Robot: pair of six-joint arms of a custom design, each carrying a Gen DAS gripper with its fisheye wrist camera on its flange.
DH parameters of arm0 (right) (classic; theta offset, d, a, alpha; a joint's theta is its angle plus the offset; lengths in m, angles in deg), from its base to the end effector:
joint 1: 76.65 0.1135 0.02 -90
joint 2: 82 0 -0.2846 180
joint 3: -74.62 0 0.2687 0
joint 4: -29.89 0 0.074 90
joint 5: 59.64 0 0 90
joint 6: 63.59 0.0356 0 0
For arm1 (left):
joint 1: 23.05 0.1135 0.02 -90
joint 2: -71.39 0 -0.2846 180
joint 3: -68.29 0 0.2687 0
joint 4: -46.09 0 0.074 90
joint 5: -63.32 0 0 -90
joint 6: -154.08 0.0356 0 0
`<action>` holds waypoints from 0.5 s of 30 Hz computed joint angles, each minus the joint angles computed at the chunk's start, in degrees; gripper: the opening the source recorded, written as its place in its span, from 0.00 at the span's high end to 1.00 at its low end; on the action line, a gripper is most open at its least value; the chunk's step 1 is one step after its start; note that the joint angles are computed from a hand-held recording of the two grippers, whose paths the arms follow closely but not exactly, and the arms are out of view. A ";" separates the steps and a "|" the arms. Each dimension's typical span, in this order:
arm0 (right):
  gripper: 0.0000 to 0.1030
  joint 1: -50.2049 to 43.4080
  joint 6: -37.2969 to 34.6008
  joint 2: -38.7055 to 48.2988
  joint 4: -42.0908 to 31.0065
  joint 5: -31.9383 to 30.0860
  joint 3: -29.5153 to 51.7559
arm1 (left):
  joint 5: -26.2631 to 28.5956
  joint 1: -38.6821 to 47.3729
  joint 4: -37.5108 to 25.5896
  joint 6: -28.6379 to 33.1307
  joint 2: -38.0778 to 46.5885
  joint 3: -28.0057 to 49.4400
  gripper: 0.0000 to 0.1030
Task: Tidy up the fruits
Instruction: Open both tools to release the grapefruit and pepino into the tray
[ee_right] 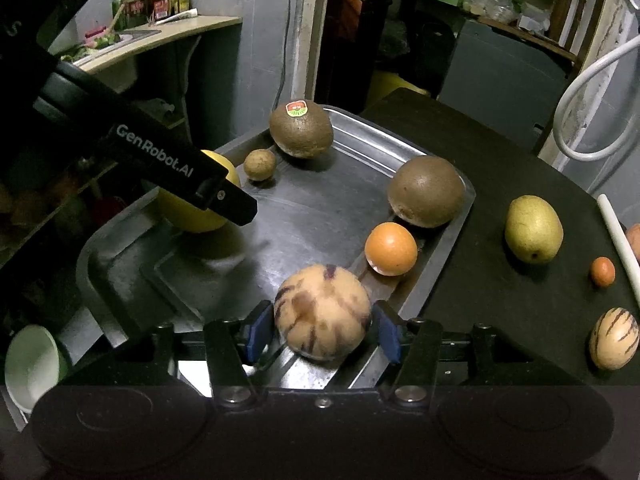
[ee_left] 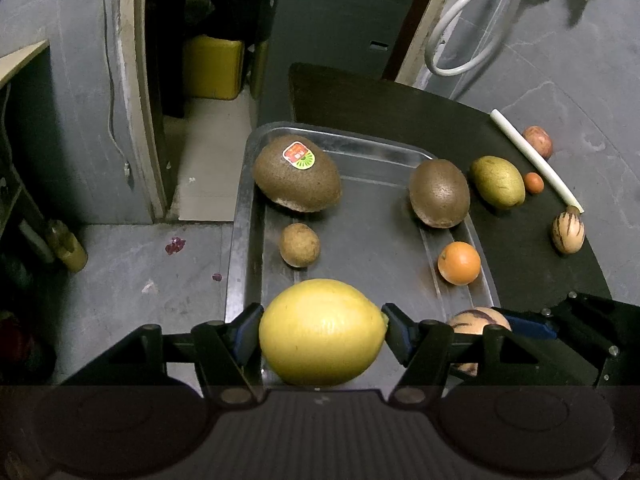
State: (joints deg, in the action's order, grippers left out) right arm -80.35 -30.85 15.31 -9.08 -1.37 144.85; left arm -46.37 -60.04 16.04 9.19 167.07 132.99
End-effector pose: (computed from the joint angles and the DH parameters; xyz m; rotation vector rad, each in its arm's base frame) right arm 0.3383 -0.0031 0.1782 -1.2551 2.1539 0.3417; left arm 0.2713 -0.1893 0.1643 -0.5085 2.4958 -0.1653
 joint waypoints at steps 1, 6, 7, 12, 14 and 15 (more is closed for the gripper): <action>0.40 -0.42 -0.33 -0.08 -0.45 -0.45 0.18 | -0.02 -0.06 -0.10 -0.23 -0.01 0.01 0.34; 0.31 -2.89 -1.22 -0.44 -2.96 -2.36 1.37 | -0.82 -0.99 -0.43 -1.34 -0.91 0.13 0.26; 0.29 -3.79 -1.40 -0.47 -3.59 -3.02 1.81 | -1.27 -1.39 -0.57 -1.42 -1.17 0.25 0.25; 0.14 -8.43 -1.70 -0.38 -6.87 -5.61 4.16 | -3.91 -3.83 -3.35 -2.54 -2.14 1.89 0.12; 0.11 -10.46 -1.57 -0.24 -7.82 -6.25 5.13 | -4.99 -5.01 -5.01 -3.75 -2.30 2.76 0.08; 0.09 -11.62 -1.48 -0.10 -8.24 -6.53 5.64 | -5.60 -5.68 -5.81 -4.47 -2.45 3.09 0.07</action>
State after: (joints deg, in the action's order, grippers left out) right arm -91.98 -32.33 15.21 -17.32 -7.90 150.49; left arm -51.97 -65.72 10.23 4.72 164.62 136.09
